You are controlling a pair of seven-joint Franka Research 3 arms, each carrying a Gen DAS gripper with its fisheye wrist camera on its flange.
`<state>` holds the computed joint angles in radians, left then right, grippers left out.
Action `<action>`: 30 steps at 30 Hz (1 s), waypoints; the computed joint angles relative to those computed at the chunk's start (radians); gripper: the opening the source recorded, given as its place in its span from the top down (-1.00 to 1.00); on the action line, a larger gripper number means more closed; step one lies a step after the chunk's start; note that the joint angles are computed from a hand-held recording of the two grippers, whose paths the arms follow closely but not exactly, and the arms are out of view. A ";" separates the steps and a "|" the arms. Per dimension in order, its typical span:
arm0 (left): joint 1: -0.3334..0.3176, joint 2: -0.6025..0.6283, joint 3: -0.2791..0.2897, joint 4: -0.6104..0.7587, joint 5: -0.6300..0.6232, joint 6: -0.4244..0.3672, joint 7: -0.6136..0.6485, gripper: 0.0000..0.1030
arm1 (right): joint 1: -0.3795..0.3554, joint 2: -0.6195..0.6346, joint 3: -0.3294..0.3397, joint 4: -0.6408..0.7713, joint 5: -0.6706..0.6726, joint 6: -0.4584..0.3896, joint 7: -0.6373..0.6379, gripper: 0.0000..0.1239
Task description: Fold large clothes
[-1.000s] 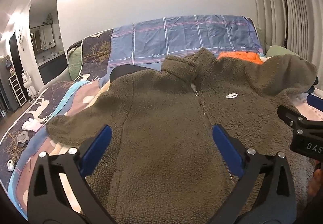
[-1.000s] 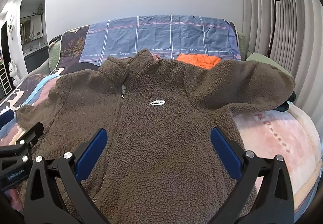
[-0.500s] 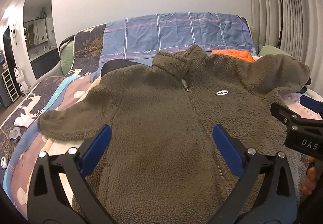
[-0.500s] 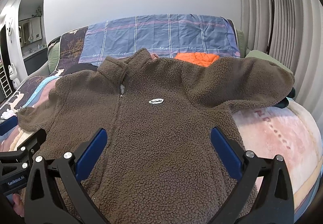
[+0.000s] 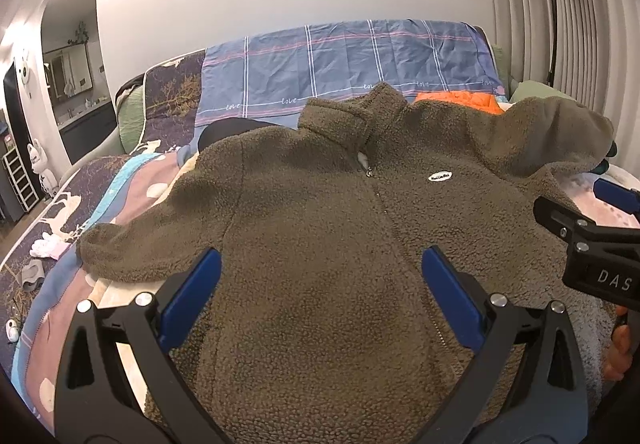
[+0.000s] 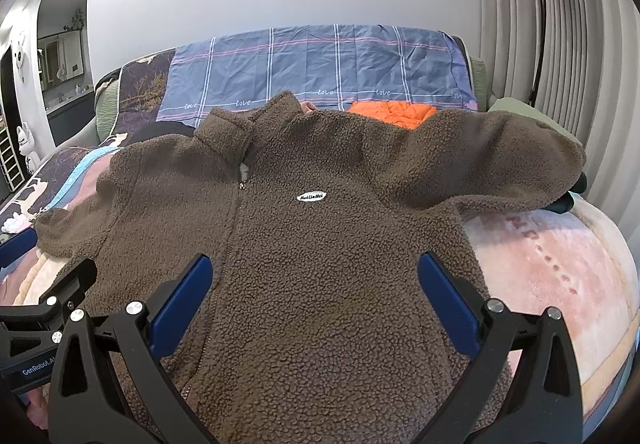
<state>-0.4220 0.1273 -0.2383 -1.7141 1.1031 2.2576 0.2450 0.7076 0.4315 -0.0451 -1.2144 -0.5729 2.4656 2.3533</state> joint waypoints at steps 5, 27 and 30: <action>-0.004 0.011 -0.001 0.012 -0.013 -0.019 0.021 -0.96 | -0.020 0.024 0.028 0.043 0.070 -0.043 -0.064 -0.64; 0.007 0.048 0.017 0.041 -0.200 -0.054 0.122 -0.96 | 0.034 0.212 -0.012 0.373 0.173 -0.388 -0.229 -0.64; 0.008 0.045 0.018 0.035 -0.207 -0.057 0.120 -0.96 | 0.045 0.243 -0.021 0.424 0.173 -0.417 -0.249 -0.64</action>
